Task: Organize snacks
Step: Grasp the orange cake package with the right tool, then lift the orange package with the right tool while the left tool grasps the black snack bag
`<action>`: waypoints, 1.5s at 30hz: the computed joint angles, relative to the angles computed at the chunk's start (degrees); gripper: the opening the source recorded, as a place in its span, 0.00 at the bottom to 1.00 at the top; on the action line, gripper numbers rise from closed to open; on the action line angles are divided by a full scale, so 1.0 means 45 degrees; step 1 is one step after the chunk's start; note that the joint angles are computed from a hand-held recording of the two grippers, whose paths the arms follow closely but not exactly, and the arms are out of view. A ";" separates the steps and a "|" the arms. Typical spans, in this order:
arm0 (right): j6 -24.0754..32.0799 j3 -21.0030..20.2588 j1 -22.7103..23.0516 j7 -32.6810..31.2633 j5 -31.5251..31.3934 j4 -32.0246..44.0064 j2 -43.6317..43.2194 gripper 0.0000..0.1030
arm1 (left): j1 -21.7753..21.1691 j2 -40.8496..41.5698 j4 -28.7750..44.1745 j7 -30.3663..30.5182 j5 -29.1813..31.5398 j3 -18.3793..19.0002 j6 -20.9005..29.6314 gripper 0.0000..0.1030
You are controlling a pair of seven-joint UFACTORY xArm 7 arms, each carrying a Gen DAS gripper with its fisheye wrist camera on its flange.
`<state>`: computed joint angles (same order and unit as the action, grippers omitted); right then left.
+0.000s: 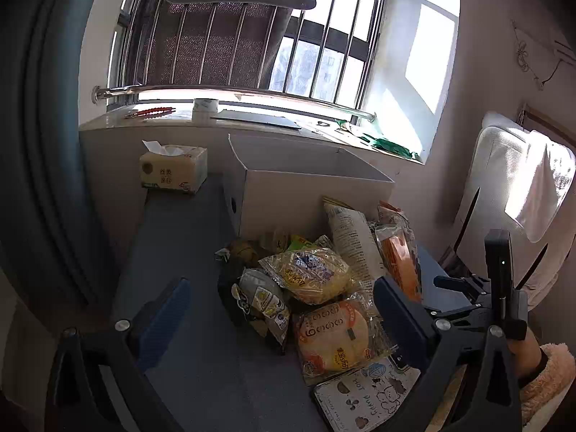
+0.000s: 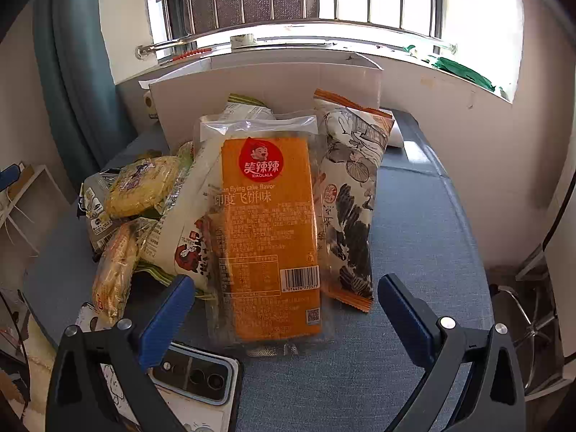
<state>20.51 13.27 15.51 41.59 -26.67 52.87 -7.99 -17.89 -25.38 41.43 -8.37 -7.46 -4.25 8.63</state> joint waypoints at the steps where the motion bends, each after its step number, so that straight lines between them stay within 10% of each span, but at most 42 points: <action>1: 0.0135 0.0030 -0.0021 -0.0007 -0.0116 0.0147 0.0163 1.00 | -0.0094 -0.0003 -0.0038 0.0041 -0.0094 0.0124 0.0056 1.00; 5: 0.1127 0.0054 0.0183 0.0067 -0.0493 0.0745 0.0673 0.99 | -0.0522 0.0070 -0.0203 0.0303 -0.0687 0.0656 0.0132 1.00; 13: -0.0492 -0.0483 0.0508 -0.1509 0.1810 -0.0319 -0.0077 0.55 | -0.0573 0.0559 -0.0078 0.0614 -0.1275 0.0781 0.0487 1.00; 30: -0.2274 -0.0568 0.0498 -0.3401 0.5503 -0.2161 -0.2533 0.55 | -0.0521 0.4180 0.2475 0.3837 -0.4903 0.1078 0.2504 0.99; 33: -0.2260 -0.0698 0.0670 -0.3661 0.5818 -0.2153 -0.2469 0.55 | -0.0155 0.4635 0.3002 0.4615 -0.5287 0.0704 0.2673 0.82; 35: -0.2298 -0.0671 0.0658 -0.3741 0.5890 -0.2154 -0.2430 0.55 | -0.0100 0.4758 0.3201 0.5385 -0.6108 0.0621 0.2791 0.48; 45: -0.2619 -0.1078 0.1321 -0.4696 0.6677 -0.1961 -0.2130 0.55 | 0.0318 0.2607 0.1248 0.3787 -0.4036 0.0311 0.1077 0.37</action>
<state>8.73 8.42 21.45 20.46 3.38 44.05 -17.58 -16.46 -13.65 47.04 8.67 -25.62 -2.85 13.47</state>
